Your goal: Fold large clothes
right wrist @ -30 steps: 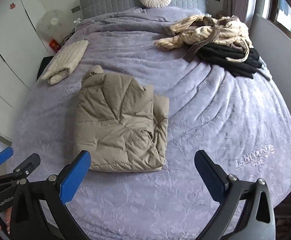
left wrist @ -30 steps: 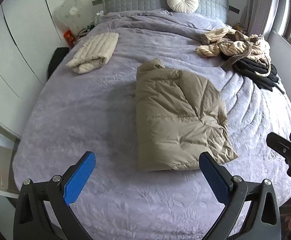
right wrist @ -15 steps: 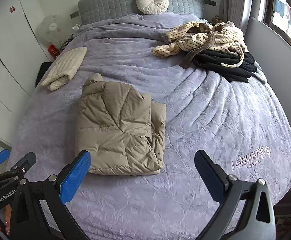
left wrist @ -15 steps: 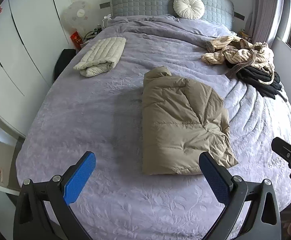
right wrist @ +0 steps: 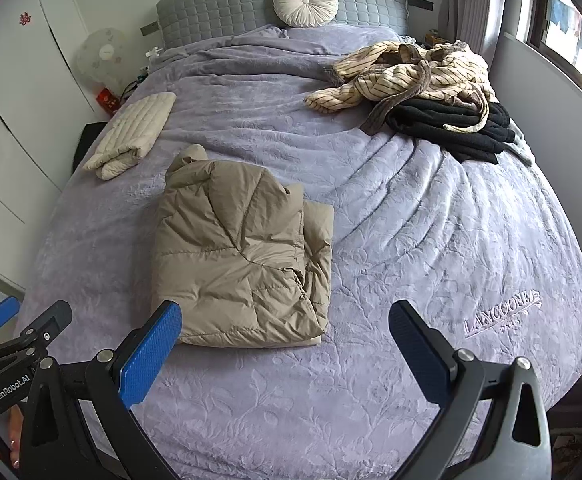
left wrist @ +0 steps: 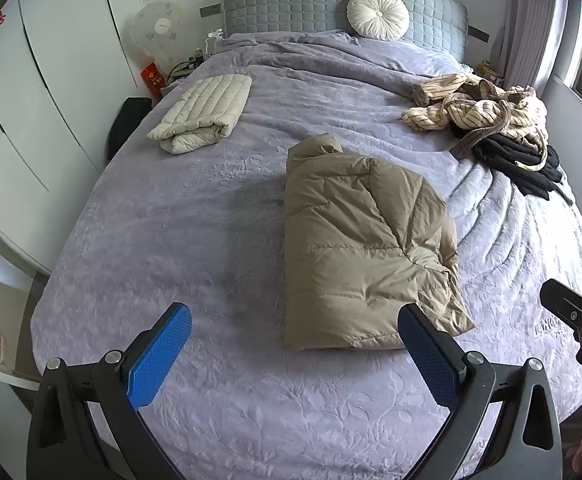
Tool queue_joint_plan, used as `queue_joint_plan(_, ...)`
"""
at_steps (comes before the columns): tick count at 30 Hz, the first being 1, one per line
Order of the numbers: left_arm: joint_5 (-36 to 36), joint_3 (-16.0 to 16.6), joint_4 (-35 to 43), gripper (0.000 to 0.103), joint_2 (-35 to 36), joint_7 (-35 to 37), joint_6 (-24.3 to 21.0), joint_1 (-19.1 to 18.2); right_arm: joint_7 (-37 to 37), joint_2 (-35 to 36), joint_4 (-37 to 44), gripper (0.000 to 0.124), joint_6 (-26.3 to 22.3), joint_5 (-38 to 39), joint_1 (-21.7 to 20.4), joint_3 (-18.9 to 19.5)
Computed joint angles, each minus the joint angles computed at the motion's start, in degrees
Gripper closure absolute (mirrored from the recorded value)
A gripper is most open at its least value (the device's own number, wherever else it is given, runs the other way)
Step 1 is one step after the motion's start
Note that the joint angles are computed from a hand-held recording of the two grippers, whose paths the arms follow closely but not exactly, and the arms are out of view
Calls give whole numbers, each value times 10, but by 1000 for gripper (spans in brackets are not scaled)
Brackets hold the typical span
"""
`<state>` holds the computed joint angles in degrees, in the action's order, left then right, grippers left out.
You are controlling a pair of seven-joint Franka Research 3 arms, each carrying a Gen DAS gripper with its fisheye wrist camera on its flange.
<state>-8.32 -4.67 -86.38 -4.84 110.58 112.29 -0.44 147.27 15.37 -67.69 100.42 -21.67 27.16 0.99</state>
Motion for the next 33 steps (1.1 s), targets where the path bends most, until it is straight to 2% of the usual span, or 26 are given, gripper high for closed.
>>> queue_joint_plan(33, 4, -2, 2, 0, 2, -8, -5, -2, 1, 1, 2, 21, -1, 2, 0, 0)
